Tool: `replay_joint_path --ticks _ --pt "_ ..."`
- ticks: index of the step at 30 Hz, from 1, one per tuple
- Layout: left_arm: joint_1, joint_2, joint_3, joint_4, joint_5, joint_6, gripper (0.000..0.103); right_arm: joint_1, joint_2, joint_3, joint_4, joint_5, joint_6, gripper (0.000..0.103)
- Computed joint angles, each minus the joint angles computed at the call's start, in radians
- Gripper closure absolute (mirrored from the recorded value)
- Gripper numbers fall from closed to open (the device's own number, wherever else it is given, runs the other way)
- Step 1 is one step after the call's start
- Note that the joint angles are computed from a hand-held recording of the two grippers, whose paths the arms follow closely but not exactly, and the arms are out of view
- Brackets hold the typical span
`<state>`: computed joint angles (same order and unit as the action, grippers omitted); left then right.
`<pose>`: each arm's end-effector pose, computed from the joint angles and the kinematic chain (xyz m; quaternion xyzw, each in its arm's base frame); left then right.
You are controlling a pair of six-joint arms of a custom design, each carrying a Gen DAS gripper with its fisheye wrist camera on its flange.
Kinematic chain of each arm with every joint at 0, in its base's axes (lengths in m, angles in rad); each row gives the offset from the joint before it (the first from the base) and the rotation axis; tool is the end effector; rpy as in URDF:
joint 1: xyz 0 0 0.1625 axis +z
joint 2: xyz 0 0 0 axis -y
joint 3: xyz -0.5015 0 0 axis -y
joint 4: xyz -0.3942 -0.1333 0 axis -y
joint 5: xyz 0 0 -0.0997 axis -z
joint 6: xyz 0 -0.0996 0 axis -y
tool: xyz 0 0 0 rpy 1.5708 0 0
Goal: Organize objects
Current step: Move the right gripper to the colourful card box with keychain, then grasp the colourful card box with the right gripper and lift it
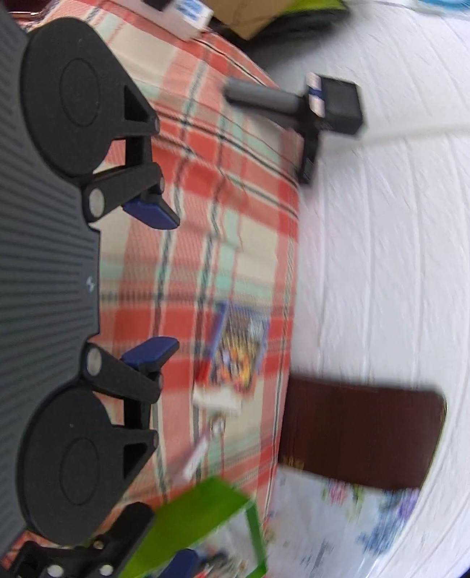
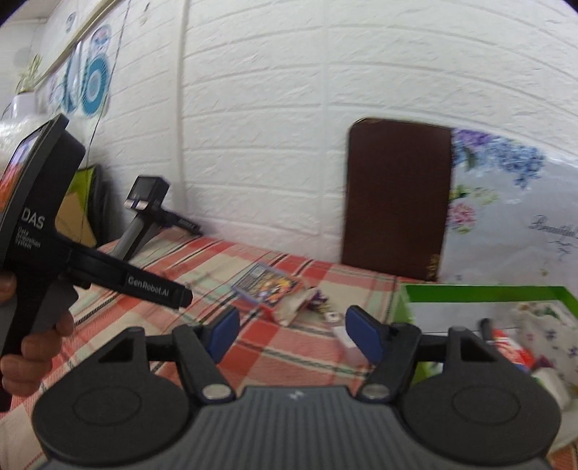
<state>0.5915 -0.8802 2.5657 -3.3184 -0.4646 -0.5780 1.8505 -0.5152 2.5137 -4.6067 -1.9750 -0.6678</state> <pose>-0.1886 -0.3946 0.1191 0.1535 0.8367 -0.3876 0.3552 0.2016 -0.3608 0.0902 0.2996 -0.8025 0.4429 0.2647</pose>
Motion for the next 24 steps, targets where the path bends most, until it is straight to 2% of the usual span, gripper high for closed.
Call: replay_joint_path --ticks 5,9,12,15,17,20,21,22,23,24 --pt "0.089 -0.019 -0.018 -0.052 -0.005 0.061 0.036 -0.029 -0.013 -0.119 0.24 0.002 0.054 0.042" --pt "0.167 -0.021 -0.086 -0.14 -0.068 0.196 0.035 -0.06 -0.015 -0.222 0.386 0.004 0.117 0.038" --pt "0.235 0.01 -0.169 -0.251 -0.185 0.384 0.031 -0.087 -0.014 -0.26 0.442 0.024 0.164 0.038" --pt "0.298 0.053 -0.253 -0.274 -0.295 0.515 0.022 -0.111 -0.003 -0.286 0.471 0.026 0.179 0.038" --pt "0.341 0.066 -0.297 -0.24 -0.379 0.541 0.02 -0.128 0.001 -0.295 0.487 0.041 0.201 0.038" --pt "0.394 0.08 -0.337 -0.196 -0.486 0.505 0.018 -0.137 0.015 -0.319 0.485 0.057 0.205 0.035" --pt "0.393 0.092 -0.332 -0.234 -0.49 0.511 0.02 -0.137 0.015 -0.328 0.495 0.064 0.205 0.035" --pt "0.393 0.092 -0.329 -0.237 -0.512 0.513 0.034 -0.139 0.013 -0.332 0.508 0.076 0.205 0.038" --pt "0.397 0.084 -0.327 -0.222 -0.557 0.502 0.043 -0.138 0.009 -0.334 0.524 0.09 0.205 0.047" --pt "0.404 0.069 -0.324 -0.197 -0.616 0.479 0.052 -0.136 0.009 -0.334 0.529 0.095 0.204 0.05"
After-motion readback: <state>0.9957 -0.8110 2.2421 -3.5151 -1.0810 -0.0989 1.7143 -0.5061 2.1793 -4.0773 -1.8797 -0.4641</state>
